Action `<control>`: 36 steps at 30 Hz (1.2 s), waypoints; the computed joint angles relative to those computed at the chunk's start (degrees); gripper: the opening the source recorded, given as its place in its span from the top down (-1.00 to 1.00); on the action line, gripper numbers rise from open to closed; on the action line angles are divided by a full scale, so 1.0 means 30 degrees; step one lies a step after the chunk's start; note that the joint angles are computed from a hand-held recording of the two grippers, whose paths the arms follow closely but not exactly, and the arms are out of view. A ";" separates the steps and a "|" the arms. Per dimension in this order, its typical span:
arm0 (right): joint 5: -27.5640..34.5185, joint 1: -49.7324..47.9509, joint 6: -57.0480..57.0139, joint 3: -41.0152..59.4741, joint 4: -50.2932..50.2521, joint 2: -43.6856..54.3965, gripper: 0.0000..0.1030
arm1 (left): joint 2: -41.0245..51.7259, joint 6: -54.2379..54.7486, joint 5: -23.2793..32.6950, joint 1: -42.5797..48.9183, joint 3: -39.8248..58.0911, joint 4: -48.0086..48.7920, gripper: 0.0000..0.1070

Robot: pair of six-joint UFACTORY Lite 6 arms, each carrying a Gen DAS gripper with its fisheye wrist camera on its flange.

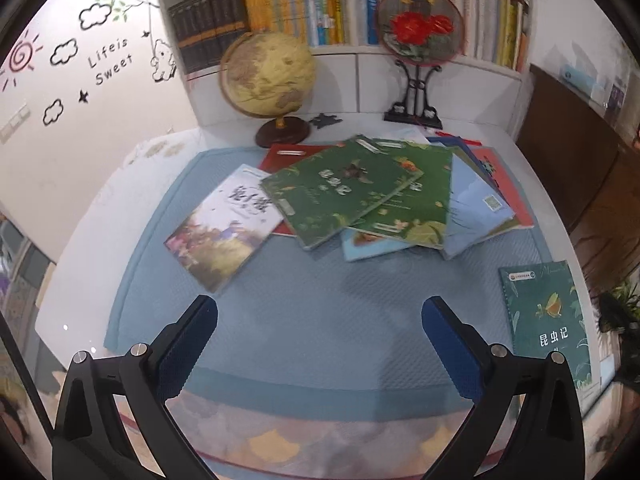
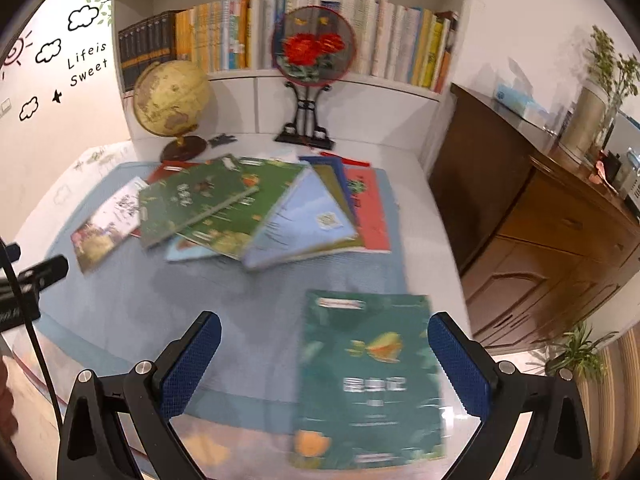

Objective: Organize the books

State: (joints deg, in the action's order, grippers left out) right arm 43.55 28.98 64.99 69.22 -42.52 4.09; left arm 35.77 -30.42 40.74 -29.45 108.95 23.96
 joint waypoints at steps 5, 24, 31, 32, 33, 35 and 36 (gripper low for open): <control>-0.3797 -0.5353 -0.6667 -0.5454 0.4877 -0.4748 -1.00 | 0.1350 -0.0508 -0.0464 -0.1706 0.0613 -0.1016 -0.91; -0.6225 -1.1689 -1.9767 -1.0165 1.4287 -0.7067 -1.00 | 0.4314 -0.4026 -0.0240 -0.5977 0.2702 -0.1301 -0.91; -0.6606 -1.1868 -1.9885 -1.0676 1.4915 -0.5982 -0.98 | 0.4879 -0.5458 0.0514 -0.6702 0.2723 -0.0427 -0.90; -0.6697 -1.1940 -2.0104 -1.0780 1.5047 -0.5899 -0.93 | 0.4861 -0.5409 0.0266 -0.6685 0.2525 -0.0675 -0.90; -0.6813 -1.1943 -2.0169 -1.0795 1.5067 -0.5729 -0.90 | 0.4846 -0.5337 0.0008 -0.6617 0.2301 -0.0907 -0.90; -0.7116 -1.1967 -2.0078 -1.0863 1.4885 -0.5421 -0.87 | 0.5307 -0.5174 -0.0150 -0.6520 0.2476 -0.1433 -0.89; -0.7217 -1.2026 -2.0263 -1.0881 1.4974 -0.5271 -0.81 | 0.5446 -0.5180 -0.0487 -0.6491 0.2337 -0.1646 -0.88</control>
State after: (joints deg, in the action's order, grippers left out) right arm 21.89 -7.10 4.21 36.58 2.40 -11.73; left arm 52.11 -45.96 39.28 -48.92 115.96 19.02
